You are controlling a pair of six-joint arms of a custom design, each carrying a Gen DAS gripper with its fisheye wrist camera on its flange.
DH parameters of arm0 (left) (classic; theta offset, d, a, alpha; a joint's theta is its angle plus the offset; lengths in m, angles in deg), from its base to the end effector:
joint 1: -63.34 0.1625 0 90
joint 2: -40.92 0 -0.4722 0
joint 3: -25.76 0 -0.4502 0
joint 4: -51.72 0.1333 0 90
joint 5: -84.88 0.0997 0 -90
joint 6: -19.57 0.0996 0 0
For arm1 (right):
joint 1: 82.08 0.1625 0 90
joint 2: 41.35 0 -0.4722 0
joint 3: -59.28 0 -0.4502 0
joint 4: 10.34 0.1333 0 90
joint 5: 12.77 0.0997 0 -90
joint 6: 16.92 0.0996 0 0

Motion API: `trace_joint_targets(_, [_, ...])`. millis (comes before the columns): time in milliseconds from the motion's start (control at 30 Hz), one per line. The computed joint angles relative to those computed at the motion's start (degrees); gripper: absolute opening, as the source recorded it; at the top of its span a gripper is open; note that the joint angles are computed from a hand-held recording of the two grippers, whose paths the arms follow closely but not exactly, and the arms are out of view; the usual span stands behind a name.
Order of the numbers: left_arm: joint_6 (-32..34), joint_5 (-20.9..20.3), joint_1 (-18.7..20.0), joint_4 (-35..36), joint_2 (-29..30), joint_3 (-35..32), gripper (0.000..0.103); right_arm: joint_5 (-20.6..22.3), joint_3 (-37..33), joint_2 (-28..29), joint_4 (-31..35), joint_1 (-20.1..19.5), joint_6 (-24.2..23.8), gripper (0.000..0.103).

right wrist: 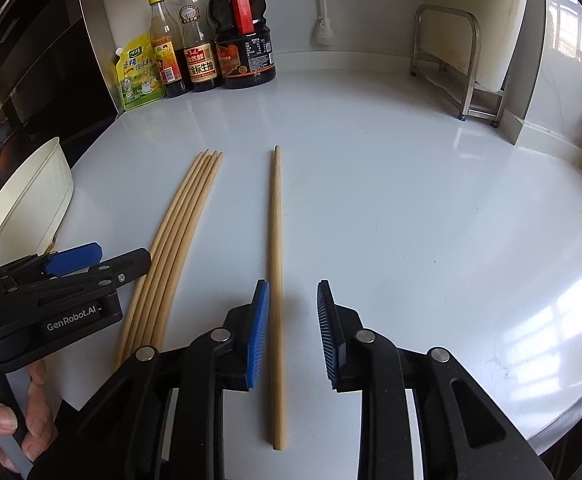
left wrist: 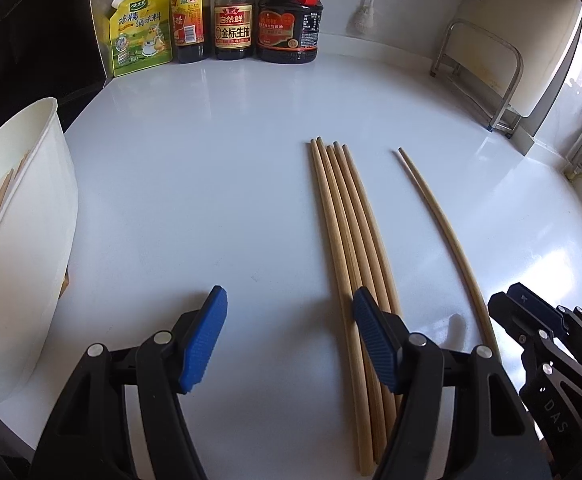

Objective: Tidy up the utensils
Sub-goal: 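Close the right tool on a chopstick while the left tool grasps another chopstick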

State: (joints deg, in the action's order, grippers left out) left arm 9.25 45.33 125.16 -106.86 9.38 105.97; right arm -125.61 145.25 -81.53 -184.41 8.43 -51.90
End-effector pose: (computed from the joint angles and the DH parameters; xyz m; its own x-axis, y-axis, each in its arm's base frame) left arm -0.1997 -0.8177 0.0458 -0.7537 -0.0803 -0.6522 0.3141 0.8278 -0.4649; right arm 0.1018 -0.8089 0.1342 -0.7528 -0.2597 0.6048 -0.5353 0.7763 -0.3329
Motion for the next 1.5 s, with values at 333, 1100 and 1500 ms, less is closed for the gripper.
trace_joint_targets(333, [-0.6, 2.8, -0.2, 2.1, 0.9, -1.1, 0.066, -0.4, -0.8, 0.7, 0.6, 0.0, 0.1, 0.024])
trace_joint_targets(1100, [1.7, 2.8, 0.0, 2.9, 1.2, -2.5, 0.040, -4.2, -3.4, 3.6, -0.7, 0.9, -3.8, 0.031])
trace_joint_targets(1500, [-0.5, -0.1, 0.1, 5.8, -1.0, -0.5, 0.008, -1.5, -3.3, 2.4, 2.4, 0.4, -1.1, 0.006])
